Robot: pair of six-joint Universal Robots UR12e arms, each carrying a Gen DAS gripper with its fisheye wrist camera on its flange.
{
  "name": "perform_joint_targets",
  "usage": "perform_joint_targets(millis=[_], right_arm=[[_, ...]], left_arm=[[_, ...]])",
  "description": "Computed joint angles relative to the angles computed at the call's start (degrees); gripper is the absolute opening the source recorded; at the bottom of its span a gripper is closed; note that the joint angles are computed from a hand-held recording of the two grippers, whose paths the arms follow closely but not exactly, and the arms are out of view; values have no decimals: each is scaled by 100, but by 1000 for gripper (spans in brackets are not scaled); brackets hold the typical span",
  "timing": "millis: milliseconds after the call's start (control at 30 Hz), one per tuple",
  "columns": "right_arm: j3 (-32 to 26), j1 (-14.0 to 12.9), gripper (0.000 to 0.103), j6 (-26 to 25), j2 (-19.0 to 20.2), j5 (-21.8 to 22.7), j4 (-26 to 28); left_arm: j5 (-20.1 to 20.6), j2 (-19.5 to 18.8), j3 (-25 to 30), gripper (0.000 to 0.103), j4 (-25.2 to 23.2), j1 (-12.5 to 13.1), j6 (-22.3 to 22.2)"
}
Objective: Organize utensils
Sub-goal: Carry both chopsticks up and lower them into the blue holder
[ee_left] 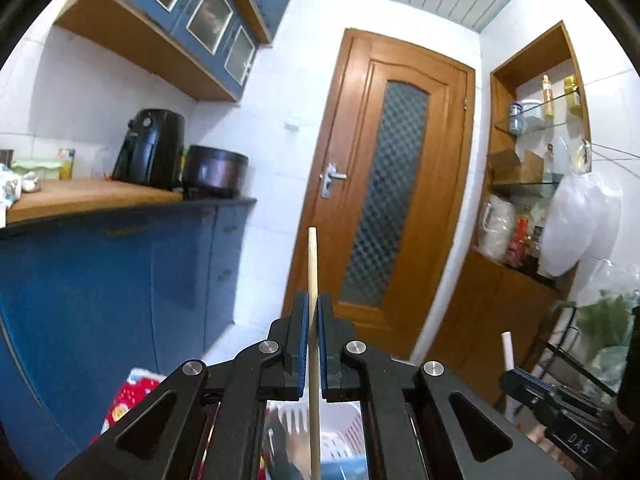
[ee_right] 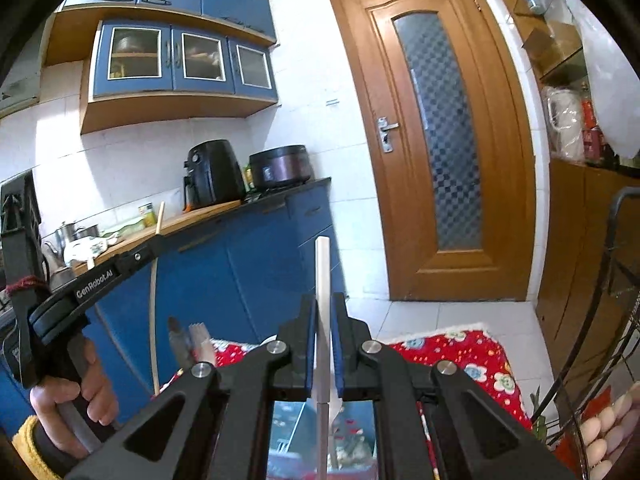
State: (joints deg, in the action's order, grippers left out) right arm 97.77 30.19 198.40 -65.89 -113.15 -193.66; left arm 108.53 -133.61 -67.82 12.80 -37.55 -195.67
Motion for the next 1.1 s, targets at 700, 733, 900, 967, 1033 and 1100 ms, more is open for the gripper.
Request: perform_joint_targets(millis=[700, 733, 900, 967, 1033, 1100], right_arm=[[-411, 56, 9, -408, 771, -1042, -893], [-397, 56, 9, -405, 770, -998, -868], [-361, 76, 9, -381, 748, -897, -725], [-362, 92, 9, -454, 753, -883, -726], [-346, 94, 9, -437, 734, -816, -674], [-310, 85, 9, -374, 702, -715, -646]], left_arm=[[442, -513, 292, 4, 295, -60, 47], [488, -529, 285, 4, 359, -68, 58], [642, -572, 252, 4, 489, -104, 163], [681, -572, 238, 4, 522, -122, 280], [654, -546, 197, 4, 519, -126, 293], [627, -517, 160, 4, 502, -127, 274]])
